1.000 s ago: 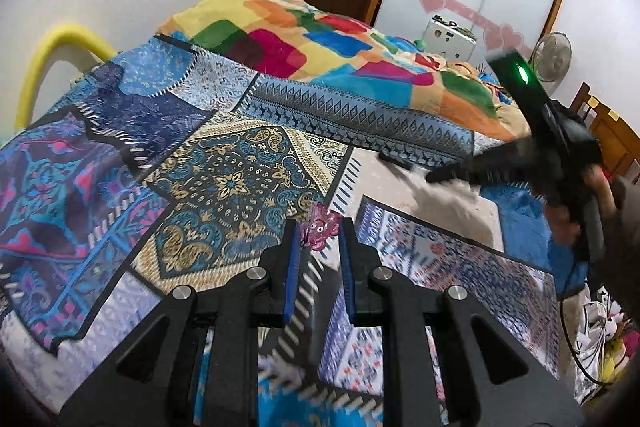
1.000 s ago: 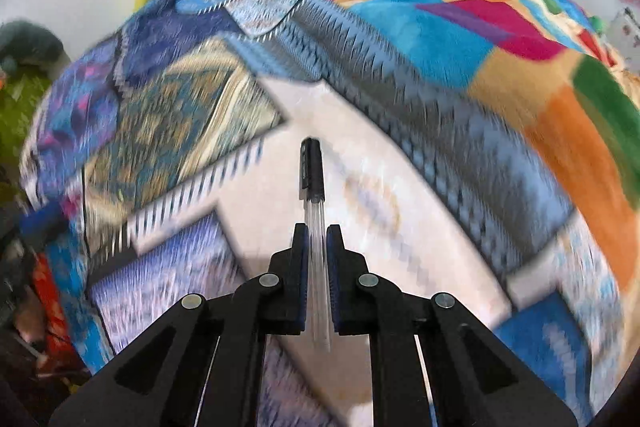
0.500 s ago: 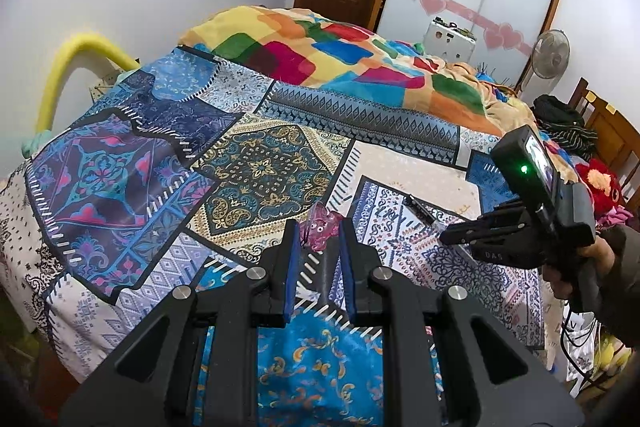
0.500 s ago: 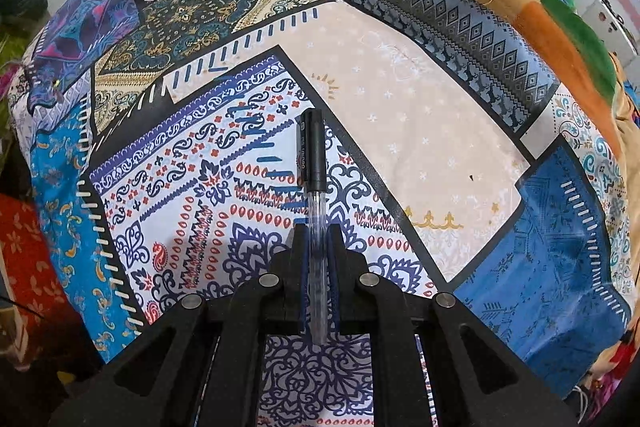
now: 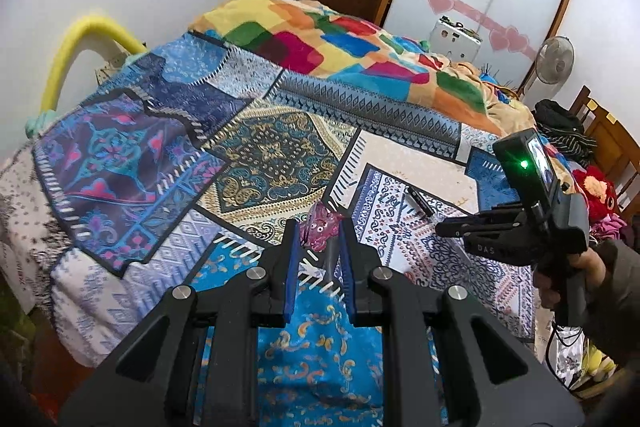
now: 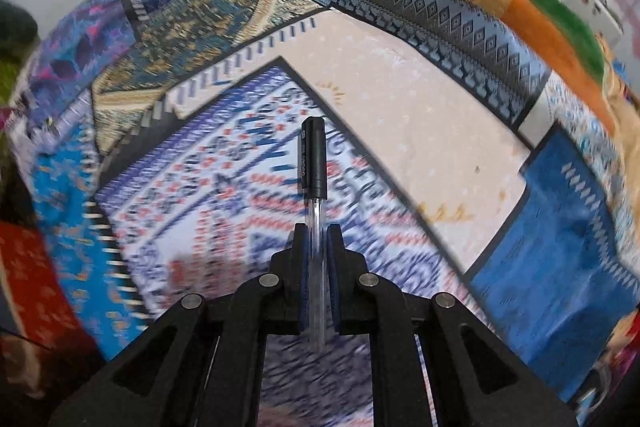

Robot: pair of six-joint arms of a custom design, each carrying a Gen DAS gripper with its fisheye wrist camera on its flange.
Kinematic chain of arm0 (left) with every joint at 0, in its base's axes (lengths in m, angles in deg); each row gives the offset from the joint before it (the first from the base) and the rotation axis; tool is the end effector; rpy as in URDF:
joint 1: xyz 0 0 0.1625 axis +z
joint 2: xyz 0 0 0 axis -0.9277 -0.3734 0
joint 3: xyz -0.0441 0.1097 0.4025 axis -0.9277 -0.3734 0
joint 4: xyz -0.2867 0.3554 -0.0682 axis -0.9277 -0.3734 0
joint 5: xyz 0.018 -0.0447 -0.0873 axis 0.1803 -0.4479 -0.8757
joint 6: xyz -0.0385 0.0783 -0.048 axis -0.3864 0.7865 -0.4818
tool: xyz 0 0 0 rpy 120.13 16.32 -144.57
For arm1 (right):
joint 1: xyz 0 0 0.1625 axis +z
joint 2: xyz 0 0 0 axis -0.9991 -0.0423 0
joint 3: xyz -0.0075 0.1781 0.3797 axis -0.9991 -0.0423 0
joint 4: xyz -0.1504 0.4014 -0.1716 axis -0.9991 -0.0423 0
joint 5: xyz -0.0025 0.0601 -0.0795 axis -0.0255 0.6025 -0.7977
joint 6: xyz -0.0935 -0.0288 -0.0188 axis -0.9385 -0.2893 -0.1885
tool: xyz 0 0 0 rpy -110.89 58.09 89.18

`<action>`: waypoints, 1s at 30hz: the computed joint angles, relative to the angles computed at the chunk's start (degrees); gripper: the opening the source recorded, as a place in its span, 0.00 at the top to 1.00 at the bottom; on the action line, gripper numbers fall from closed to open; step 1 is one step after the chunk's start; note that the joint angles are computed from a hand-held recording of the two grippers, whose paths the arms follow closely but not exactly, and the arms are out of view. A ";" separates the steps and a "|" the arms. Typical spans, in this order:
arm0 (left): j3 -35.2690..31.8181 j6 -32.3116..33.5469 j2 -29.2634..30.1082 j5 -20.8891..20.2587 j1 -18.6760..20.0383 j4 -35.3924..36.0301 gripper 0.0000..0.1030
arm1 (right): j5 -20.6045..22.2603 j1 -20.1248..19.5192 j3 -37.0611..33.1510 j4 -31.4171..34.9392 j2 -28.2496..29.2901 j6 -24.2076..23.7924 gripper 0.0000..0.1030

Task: Collect trash
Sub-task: 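Carry the pink toy and clear pen in both tools over the white bin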

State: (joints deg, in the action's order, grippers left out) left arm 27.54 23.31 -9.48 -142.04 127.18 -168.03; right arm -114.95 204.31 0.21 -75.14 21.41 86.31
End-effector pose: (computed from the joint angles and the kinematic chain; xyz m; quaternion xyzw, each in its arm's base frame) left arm -0.1315 -0.5883 0.3597 0.1894 0.9045 -0.3178 0.2123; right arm 0.3822 -0.6143 0.0697 0.1988 -0.9084 0.0954 0.3553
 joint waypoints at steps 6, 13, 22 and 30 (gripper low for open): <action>1.63 -2.09 -6.87 3.18 -4.04 4.40 0.82 | 1.23 5.08 1.01 -1.26 -1.57 2.46 0.92; 3.85 -6.84 -17.51 8.09 -10.20 13.01 0.82 | 2.86 13.50 1.20 -2.89 -3.42 5.06 0.92; 5.64 -16.34 -33.74 16.93 -18.63 31.74 0.82 | 7.15 22.03 -0.42 -7.20 -0.76 6.03 0.92; 4.12 -28.20 -44.89 21.85 -22.41 53.50 0.82 | 12.51 25.73 -3.75 -7.16 4.51 7.50 0.92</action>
State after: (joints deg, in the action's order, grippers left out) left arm 31.65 -4.89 -54.37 -120.19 104.77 -114.53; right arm -102.45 230.04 -3.53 -82.31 25.92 93.81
